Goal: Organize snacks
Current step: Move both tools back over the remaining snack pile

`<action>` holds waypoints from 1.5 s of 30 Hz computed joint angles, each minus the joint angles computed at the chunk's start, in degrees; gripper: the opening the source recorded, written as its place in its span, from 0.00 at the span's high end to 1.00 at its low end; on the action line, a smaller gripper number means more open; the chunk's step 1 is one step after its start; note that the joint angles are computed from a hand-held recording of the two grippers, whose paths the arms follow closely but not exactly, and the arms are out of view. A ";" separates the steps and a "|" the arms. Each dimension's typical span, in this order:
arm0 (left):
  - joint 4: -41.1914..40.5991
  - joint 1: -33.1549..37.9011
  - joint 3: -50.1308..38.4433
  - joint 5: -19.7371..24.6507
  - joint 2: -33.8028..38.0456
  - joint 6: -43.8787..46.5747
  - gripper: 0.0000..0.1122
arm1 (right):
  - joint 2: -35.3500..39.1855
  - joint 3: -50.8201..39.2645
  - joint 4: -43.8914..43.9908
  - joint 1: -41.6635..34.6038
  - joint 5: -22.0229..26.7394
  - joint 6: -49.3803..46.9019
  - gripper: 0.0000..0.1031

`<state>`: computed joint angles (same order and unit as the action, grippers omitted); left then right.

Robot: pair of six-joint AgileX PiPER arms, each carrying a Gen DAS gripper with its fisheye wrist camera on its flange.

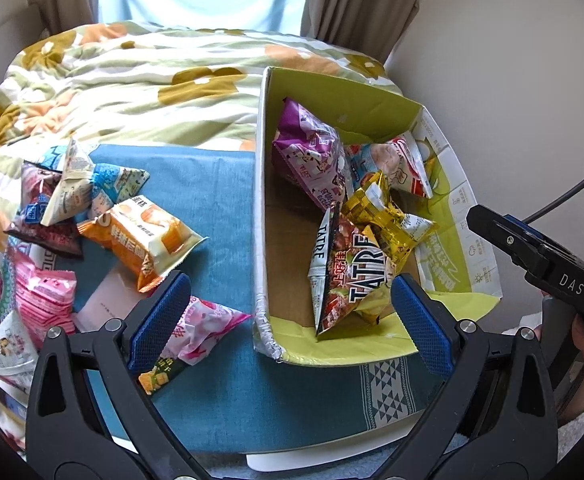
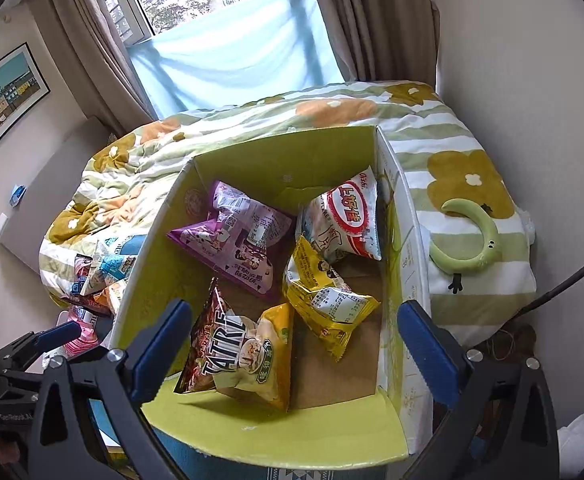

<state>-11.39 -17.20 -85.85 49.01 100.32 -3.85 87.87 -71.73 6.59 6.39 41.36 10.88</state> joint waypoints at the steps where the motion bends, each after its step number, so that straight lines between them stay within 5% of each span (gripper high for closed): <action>1: -0.20 0.23 0.28 -0.11 -0.66 0.63 0.11 | -0.61 -0.02 -1.04 0.40 0.26 1.09 0.01; 14: -4.71 10.05 5.00 4.14 -12.46 13.40 0.11 | -9.40 -1.84 -19.06 15.15 6.53 23.06 0.01; 23: -13.37 30.90 12.36 10.87 -21.29 31.26 0.11 | -8.24 -4.60 -35.87 36.61 12.85 47.24 0.01; 31: -18.84 49.70 16.35 15.61 -20.74 46.56 0.11 | -1.79 -6.76 -41.77 48.27 13.66 60.04 0.01; 38: -19.70 56.92 17.49 14.08 -14.93 50.36 0.11 | 5.91 -9.75 -41.40 50.86 11.25 62.86 0.01; 45: -17.66 56.22 19.25 5.99 -7.02 47.05 0.11 | 12.53 -8.35 -39.47 48.46 4.55 62.49 0.01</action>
